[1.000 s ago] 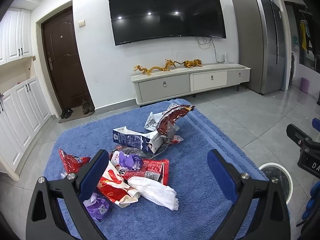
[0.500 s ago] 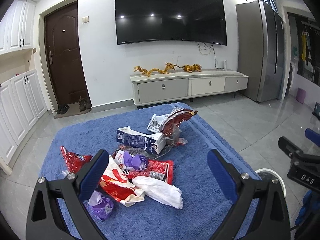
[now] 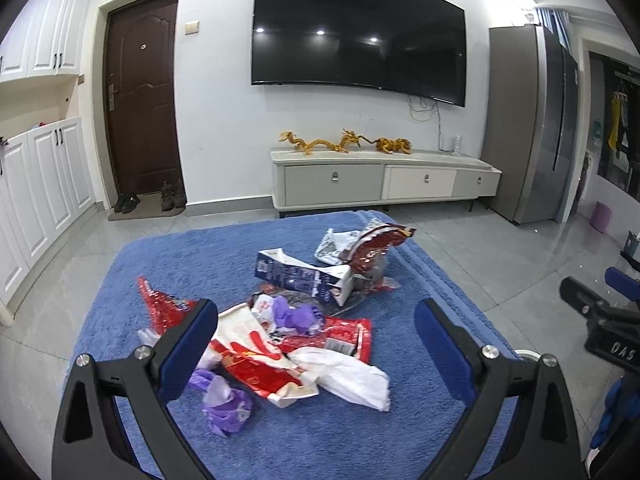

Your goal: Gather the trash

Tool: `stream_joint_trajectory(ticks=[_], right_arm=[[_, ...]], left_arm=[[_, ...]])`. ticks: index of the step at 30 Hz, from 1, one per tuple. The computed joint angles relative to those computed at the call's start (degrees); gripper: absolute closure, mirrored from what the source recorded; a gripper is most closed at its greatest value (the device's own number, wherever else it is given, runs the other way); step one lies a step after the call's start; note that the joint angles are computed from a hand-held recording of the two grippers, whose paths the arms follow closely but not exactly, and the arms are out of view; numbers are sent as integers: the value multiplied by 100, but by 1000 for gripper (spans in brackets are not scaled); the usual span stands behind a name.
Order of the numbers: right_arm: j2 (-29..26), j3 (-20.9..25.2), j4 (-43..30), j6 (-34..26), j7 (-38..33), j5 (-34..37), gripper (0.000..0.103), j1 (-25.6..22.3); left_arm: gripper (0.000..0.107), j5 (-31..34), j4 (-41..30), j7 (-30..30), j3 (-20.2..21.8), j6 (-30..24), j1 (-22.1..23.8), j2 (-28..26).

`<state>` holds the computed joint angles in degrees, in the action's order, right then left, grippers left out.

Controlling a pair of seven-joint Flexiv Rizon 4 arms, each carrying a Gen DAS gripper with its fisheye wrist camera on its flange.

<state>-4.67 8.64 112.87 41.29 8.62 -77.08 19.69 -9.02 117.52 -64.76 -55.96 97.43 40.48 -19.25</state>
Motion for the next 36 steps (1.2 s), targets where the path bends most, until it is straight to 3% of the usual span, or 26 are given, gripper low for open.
stream_joint_trajectory(ticks=[7,12,19,22,29,31,34,36], right_arm=[[78,37,-54,-87,-29,82,0,18],[127,48,-61,-142,-43,-49,0,16],[51,5,-79,451,-224,27,0,-107],[-140,-5,-175,800,-689,481,0,-85],[-697,-139,-351,2202,-1653,1397,0,-25],[-931,-152,-427,2722,-2077,1892,0,-7],[-1268,-67,-635,3028,-2944,2678,1,64],[-1519,40,-860,3053,-3591,3149,10,105]], left_arm=[[8,22,-36,-37,-375,28,372,-120],[8,386,-89,-330,-613,350,558,-231],[8,624,-86,-321,-847,-63,856,-291],[8,580,20,-225,-839,-129,985,-318],[8,285,265,304,-282,-529,1105,-172],[8,137,306,532,-322,-775,1266,-218],[9,-132,320,840,-473,-1165,1464,-329],[13,-340,284,998,-566,-1433,1520,-394]])
